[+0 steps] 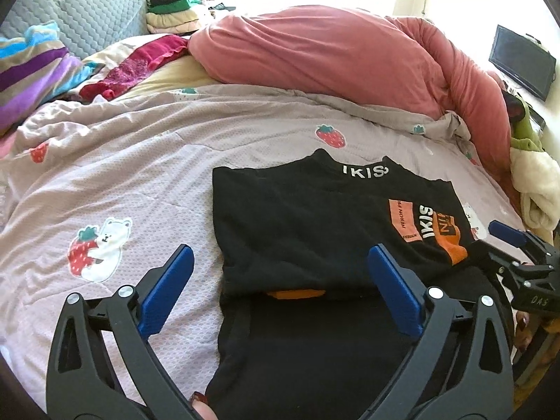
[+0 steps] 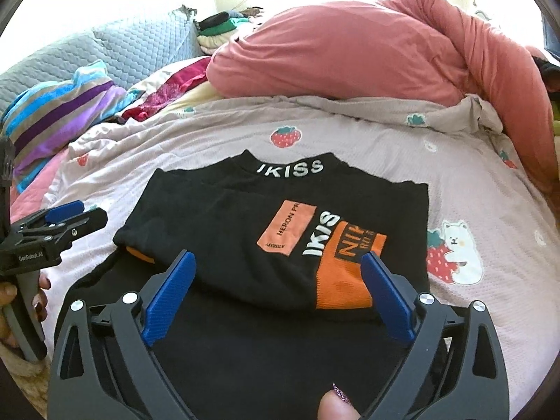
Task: Fold small clothes
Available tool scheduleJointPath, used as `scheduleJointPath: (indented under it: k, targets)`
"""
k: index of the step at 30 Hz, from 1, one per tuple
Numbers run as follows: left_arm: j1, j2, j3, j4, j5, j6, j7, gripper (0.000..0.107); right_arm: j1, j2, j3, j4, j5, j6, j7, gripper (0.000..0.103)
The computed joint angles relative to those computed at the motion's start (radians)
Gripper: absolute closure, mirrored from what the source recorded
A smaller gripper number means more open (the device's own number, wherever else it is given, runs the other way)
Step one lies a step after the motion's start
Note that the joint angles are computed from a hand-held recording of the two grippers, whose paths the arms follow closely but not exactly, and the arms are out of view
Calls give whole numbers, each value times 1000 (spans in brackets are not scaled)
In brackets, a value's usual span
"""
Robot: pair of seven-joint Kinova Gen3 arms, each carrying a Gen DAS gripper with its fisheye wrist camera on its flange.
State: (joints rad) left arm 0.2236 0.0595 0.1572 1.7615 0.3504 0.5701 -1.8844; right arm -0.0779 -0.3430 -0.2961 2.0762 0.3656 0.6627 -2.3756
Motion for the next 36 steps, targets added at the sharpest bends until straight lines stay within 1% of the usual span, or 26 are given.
scheduleJointPath:
  k: [5, 18, 28, 36]
  targets:
    - [-8, -10, -7, 6, 9, 0, -3, 14, 12, -16, -8, 0, 7, 4, -13, 8]
    - [-34, -47, -30, 37, 80, -2, -57, 14, 38, -51, -30, 0, 12, 9, -26, 8]
    - [-45, -87, -58, 82, 154, -4, -114, 14, 57, -87, -49, 9, -1, 18, -24, 8]
    - [-45, -115, -72, 111, 159, -1, -114, 14, 66, -116, -54, 17, -19, 29, -11, 8]
